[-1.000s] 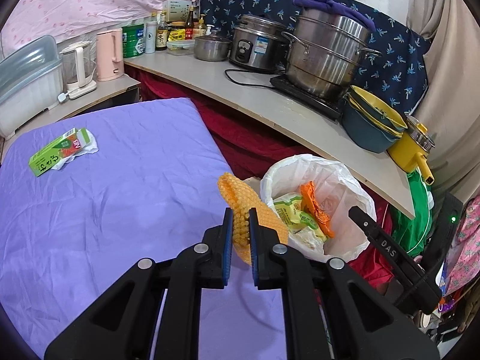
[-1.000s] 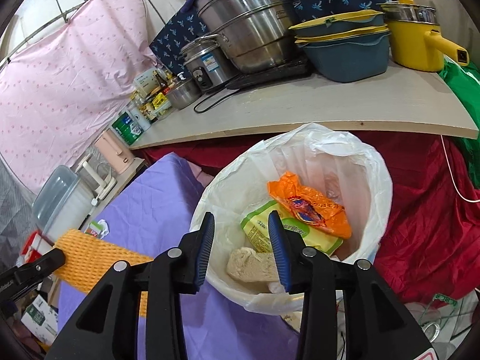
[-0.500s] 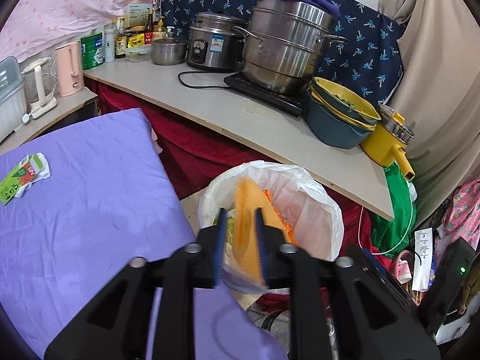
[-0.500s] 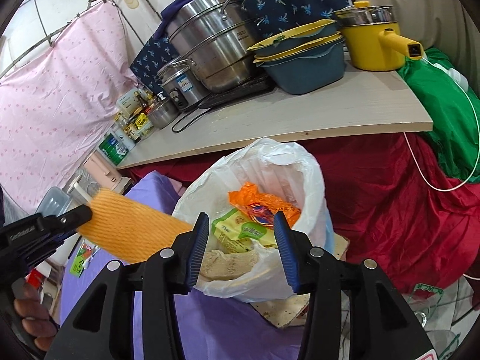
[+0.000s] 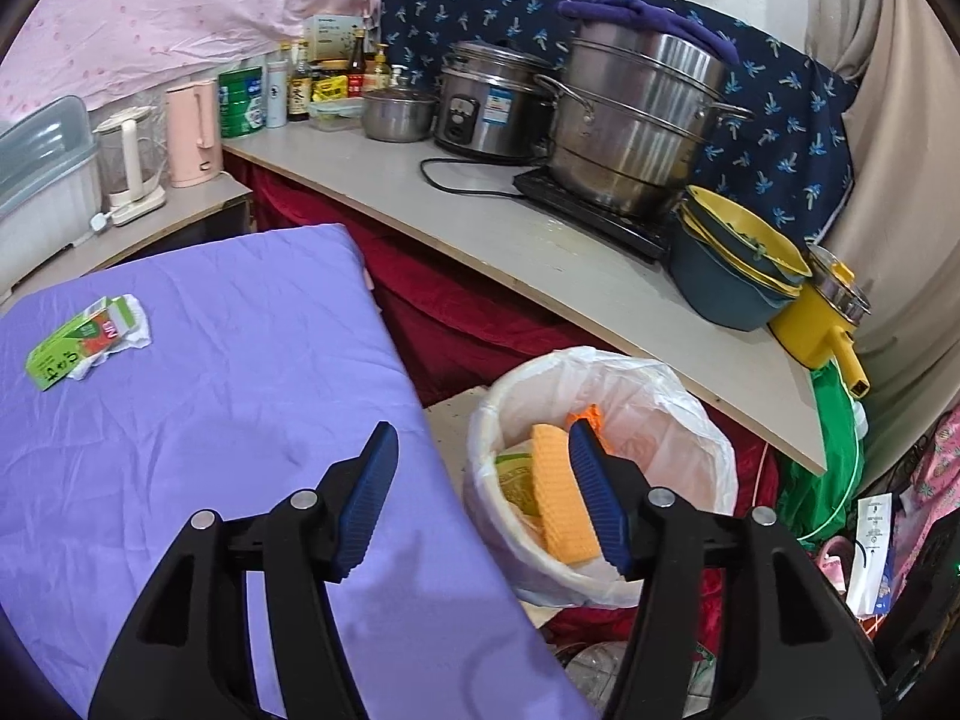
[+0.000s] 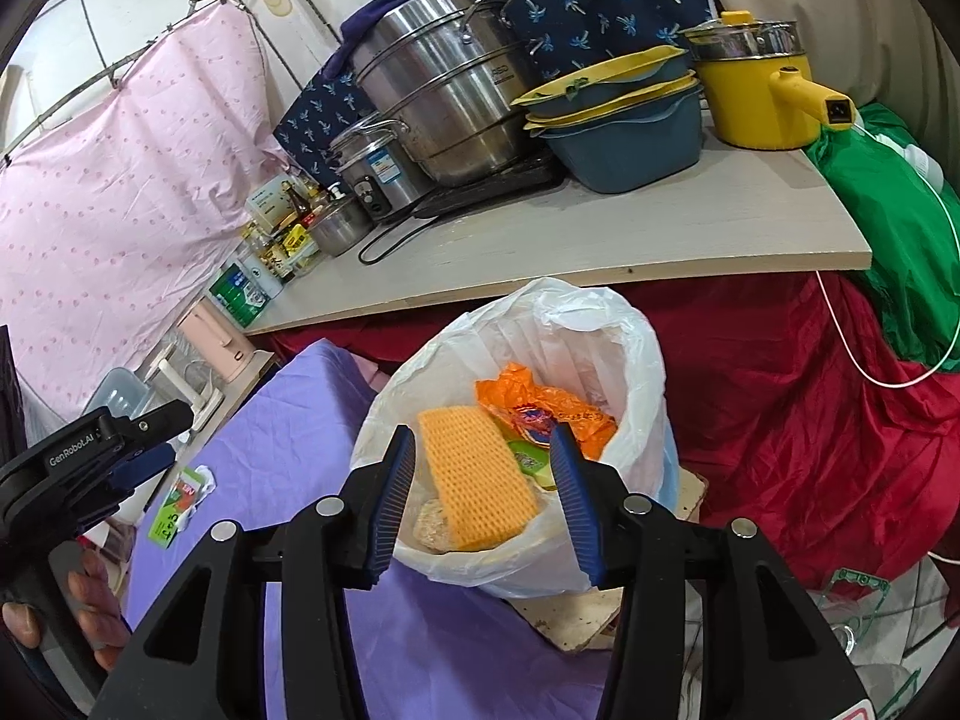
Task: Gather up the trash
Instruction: 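Open both tools to drop the foam net and loofah pad into the bin, then move both tools back over the table toward the green box and tissue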
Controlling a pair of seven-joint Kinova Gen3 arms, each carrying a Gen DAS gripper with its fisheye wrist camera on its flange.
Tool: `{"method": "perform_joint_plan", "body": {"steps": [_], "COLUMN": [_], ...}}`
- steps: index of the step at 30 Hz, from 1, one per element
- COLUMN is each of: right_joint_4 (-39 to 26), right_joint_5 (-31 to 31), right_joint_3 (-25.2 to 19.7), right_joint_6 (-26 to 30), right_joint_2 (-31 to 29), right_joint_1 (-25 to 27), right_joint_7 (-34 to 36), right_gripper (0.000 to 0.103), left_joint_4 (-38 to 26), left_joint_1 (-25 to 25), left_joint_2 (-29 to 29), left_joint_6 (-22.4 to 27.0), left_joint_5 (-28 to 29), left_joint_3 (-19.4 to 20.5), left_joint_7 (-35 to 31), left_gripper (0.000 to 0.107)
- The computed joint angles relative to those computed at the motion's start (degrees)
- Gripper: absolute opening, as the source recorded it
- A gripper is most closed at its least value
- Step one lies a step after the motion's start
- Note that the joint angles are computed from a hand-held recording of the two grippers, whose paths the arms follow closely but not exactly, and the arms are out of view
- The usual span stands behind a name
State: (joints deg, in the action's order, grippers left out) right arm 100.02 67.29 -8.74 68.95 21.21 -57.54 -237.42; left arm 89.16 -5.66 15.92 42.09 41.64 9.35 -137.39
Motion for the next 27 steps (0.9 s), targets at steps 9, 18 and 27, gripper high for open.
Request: {"method": "perform_joint_plan", "body": {"steps": [9,18,27], "right_joint_4": [-6.13,-12.34,-19.70], "right_joint_5": [0.02,-0.28,-2.24], "right_joint_3": [1.04,3.27,5.96], "right_joint_6": [0.01,-2.00,-5.11], "right_joint_2": [2.46,5.23,8.64], "right_joint_1": [-0.79,-2.12,-3.20], "right_joint_7": [6.41,12.59,20.35], "right_gripper": [0.055,0.061,0.061], "left_joint_4": [1.65,2.40,2.19], "left_joint_1": [-1.90,-5.27,-8.62], "left_joint_2": [-1.01,-1.12,-0.28], "left_joint_6": [-3.09,-3.97,-4.58], "left_joint_5": [-0.81,0.24,1.31], "left_joint_3": [-1.46,-2.41,-3.19], "left_joint_7": [-0.50,-2.31,-3.53], "left_gripper": [0.058,0.062,0.068]}}
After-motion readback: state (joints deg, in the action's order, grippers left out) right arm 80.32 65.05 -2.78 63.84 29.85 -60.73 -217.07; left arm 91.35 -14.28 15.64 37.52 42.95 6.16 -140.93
